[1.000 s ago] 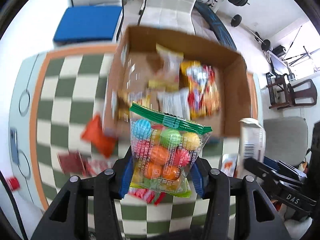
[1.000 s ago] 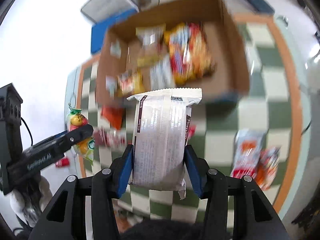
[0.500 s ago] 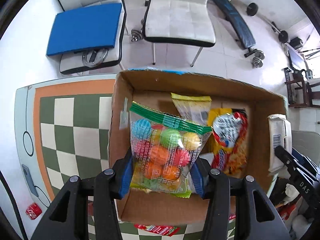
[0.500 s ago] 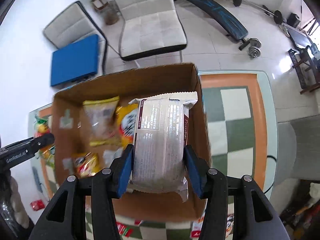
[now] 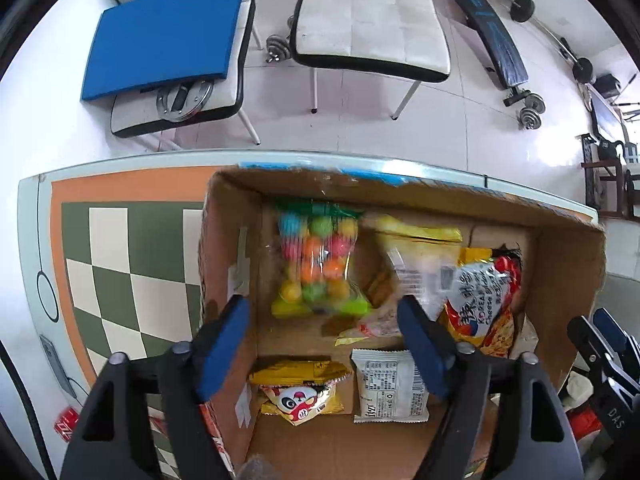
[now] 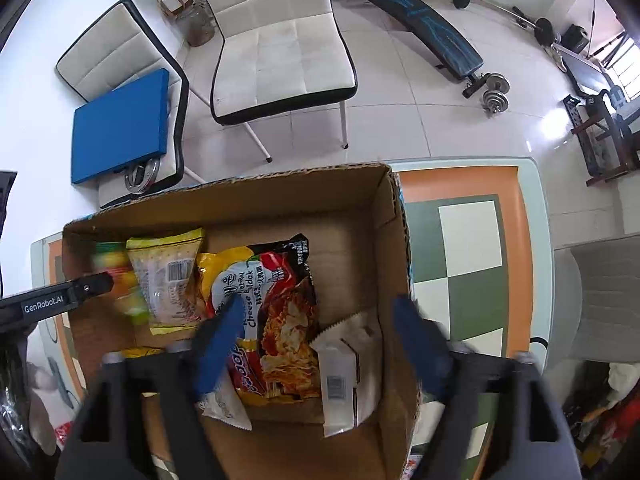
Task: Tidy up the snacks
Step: 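Carry both packets into the box and open both tools to release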
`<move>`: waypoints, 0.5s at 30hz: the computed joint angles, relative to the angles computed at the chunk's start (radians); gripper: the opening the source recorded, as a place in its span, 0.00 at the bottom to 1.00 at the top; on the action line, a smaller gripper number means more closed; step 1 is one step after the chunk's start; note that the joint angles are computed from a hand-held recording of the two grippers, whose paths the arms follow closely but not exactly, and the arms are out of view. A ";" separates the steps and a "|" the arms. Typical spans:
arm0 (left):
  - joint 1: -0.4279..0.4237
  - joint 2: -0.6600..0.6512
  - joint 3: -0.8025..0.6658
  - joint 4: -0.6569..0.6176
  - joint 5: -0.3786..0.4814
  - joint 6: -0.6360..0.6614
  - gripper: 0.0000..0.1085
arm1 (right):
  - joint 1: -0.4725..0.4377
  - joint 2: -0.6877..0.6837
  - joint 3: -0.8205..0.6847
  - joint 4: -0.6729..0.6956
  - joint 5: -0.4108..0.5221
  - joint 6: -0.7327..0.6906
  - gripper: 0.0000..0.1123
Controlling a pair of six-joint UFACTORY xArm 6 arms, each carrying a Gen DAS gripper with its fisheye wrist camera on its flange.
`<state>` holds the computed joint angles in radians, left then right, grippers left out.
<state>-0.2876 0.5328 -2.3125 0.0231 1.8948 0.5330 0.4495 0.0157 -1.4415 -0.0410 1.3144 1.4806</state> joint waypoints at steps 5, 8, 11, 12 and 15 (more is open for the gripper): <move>0.005 0.018 -0.065 -0.027 0.057 0.005 0.72 | 0.008 0.003 -0.004 0.013 -0.001 0.010 0.82; 0.013 0.009 -0.083 -0.047 0.072 0.019 0.72 | 0.016 0.005 -0.015 0.010 0.009 0.023 0.82; 0.028 -0.040 -0.047 -0.072 0.064 0.036 0.72 | 0.032 0.009 -0.032 0.014 0.006 0.028 0.83; 0.035 -0.059 -0.032 -0.084 0.060 0.041 0.72 | 0.040 0.009 -0.040 0.012 0.009 0.034 0.83; 0.066 -0.126 0.022 -0.123 0.051 0.061 0.72 | 0.066 0.015 -0.063 0.007 0.014 0.044 0.83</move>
